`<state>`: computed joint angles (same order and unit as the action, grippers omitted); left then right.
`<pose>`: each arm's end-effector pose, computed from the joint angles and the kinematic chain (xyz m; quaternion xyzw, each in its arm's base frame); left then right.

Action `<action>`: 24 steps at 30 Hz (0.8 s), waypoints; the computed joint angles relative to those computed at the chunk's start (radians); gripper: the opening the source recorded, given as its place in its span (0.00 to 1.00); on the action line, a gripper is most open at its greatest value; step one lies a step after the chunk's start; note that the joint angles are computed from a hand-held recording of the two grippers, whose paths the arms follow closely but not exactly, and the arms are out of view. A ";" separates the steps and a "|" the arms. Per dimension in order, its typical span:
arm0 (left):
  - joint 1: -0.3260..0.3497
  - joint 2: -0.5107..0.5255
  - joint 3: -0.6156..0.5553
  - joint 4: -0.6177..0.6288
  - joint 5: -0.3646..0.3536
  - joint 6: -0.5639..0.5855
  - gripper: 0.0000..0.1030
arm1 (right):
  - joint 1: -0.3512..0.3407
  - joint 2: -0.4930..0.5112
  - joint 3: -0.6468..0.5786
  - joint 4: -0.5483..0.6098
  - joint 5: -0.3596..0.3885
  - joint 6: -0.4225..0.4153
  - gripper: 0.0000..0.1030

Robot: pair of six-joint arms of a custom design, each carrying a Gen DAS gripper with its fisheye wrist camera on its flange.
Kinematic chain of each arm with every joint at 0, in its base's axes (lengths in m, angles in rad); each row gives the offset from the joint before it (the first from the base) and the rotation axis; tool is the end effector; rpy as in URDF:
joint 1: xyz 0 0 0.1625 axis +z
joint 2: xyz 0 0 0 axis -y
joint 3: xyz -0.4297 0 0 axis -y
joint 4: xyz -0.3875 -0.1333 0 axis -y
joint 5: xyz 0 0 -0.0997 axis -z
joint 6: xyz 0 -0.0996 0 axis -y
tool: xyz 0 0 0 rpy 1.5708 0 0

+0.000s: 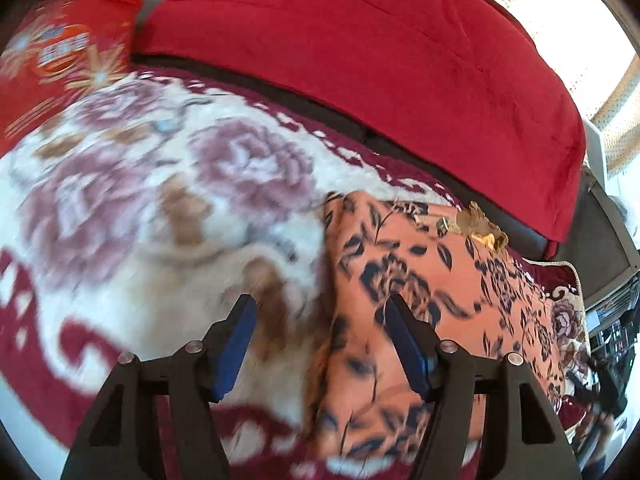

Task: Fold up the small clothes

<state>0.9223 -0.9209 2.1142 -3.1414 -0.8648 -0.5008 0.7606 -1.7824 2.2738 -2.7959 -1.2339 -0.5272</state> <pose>-0.1584 -0.5367 0.1107 0.0033 0.9240 -0.3323 0.1894 -0.1668 -0.3882 0.3967 -0.0702 -0.9195 0.3745 0.0964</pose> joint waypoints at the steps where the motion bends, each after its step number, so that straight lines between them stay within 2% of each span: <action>1: 0.007 0.018 -0.018 -0.012 -0.019 0.027 0.66 | 0.035 0.029 -0.037 0.003 -0.035 0.002 0.71; 2: 0.027 0.043 -0.064 0.001 -0.047 0.057 0.66 | 0.078 0.089 -0.086 0.004 -0.065 -0.003 0.71; 5: 0.044 0.069 -0.108 0.032 -0.074 0.071 0.66 | 0.162 0.179 -0.147 -0.027 -0.174 0.031 0.70; 10: 0.053 0.114 -0.186 0.052 -0.073 0.117 0.66 | 0.176 0.230 -0.164 -0.047 -0.196 0.029 0.68; 12: 0.059 0.126 -0.211 0.082 -0.070 0.127 0.65 | 0.176 0.231 -0.158 -0.059 -0.200 0.019 0.60; 14: 0.064 0.138 -0.229 0.093 -0.066 0.146 0.52 | 0.183 0.238 -0.166 -0.057 -0.214 0.016 0.56; 15: 0.065 0.141 -0.237 0.106 -0.066 0.148 0.37 | 0.190 0.246 -0.175 -0.053 -0.225 0.017 0.55; 16: 0.069 0.143 -0.243 0.117 -0.072 0.144 0.31 | 0.199 0.259 -0.185 -0.051 -0.239 0.017 0.55; 18: 0.068 0.147 -0.242 0.099 -0.063 0.143 0.30 | 0.217 0.281 -0.202 -0.044 -0.260 0.006 0.55; 20: 0.063 0.145 -0.242 0.105 -0.053 0.148 0.20 | 0.243 0.302 -0.215 -0.049 -0.302 -0.011 0.41; 21: 0.058 0.145 -0.246 0.119 -0.040 0.152 0.09 | 0.263 0.313 -0.215 -0.075 -0.347 -0.021 0.21; 22: 0.054 0.146 -0.248 0.123 -0.029 0.161 0.06 | 0.281 0.319 -0.208 -0.111 -0.387 -0.029 0.10; 24: 0.037 0.145 -0.239 0.095 -0.006 0.196 0.03 | 0.307 0.316 -0.192 -0.159 -0.424 -0.048 0.07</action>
